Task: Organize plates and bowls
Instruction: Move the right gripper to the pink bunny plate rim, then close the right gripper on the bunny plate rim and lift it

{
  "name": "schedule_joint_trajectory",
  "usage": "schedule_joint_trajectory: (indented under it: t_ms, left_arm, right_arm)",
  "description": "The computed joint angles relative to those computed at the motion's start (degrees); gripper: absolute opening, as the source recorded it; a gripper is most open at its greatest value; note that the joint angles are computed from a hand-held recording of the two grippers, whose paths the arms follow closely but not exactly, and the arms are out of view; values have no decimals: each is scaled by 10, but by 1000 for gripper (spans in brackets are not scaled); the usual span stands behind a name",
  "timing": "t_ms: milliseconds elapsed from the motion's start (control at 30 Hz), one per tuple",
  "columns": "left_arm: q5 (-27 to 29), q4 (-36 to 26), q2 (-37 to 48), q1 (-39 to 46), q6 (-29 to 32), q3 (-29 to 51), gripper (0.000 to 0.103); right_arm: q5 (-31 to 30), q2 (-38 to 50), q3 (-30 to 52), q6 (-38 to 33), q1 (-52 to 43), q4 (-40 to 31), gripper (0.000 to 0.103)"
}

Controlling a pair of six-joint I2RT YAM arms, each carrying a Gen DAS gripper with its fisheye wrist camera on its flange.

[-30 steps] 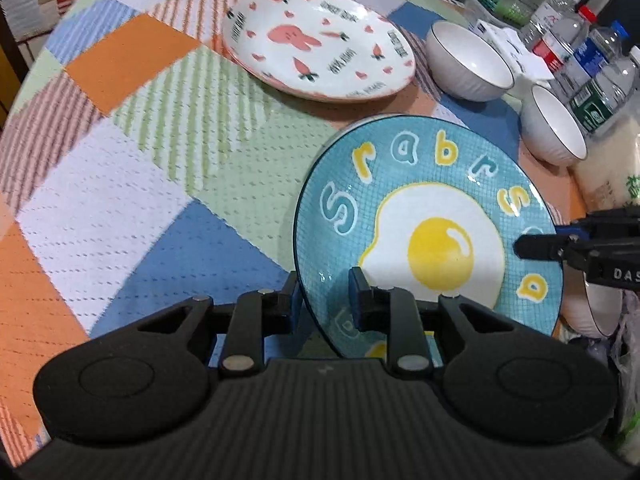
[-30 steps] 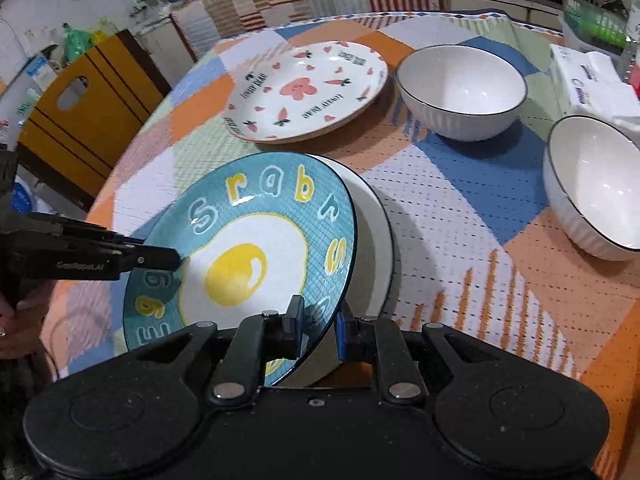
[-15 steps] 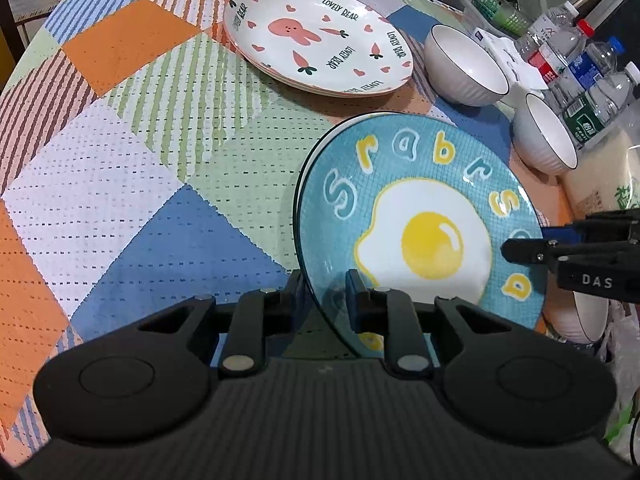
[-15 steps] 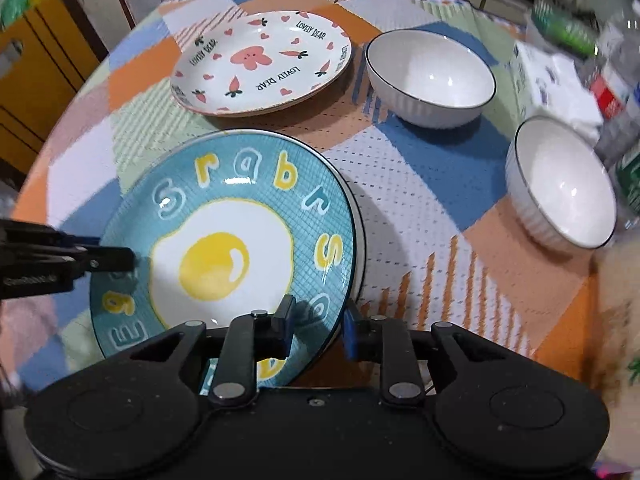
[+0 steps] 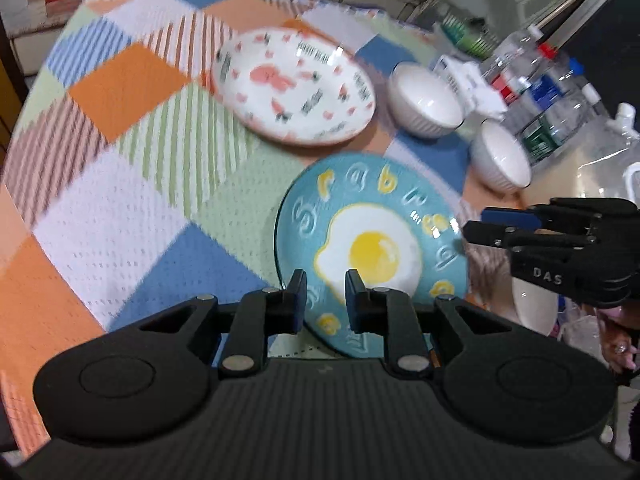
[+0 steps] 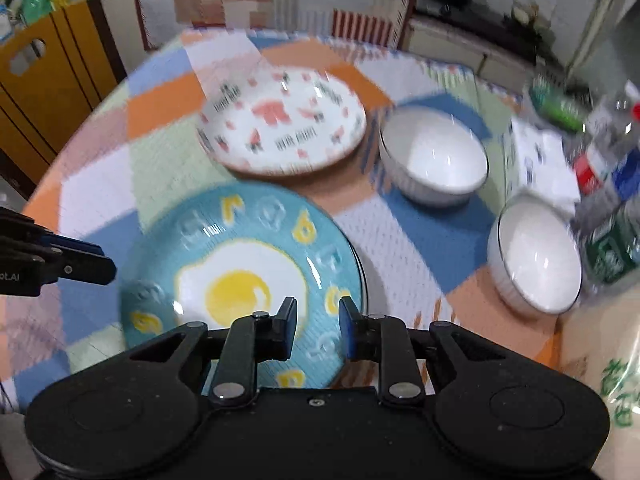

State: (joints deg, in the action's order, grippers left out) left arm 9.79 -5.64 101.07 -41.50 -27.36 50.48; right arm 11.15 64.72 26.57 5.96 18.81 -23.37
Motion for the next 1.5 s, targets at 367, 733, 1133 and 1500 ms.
schedule_joint_trajectory:
  t_ms: [367,733,1133,1500]
  left_arm:
    - [-51,-115,-72,23,83,72,41]
    - [-71,-85,-38,78,166,118,77]
    - [-99,2,122,116,210,200,88]
    - [-88,42,295,125,162,313,84]
  right_arm:
    - [38,-19,69,-6,82,-50,50]
    - [26,47,112,-91,63,-6,69]
    - [-120,190,132,-127,-66,162,74]
    - [-198,354,92,72,-127,384,68]
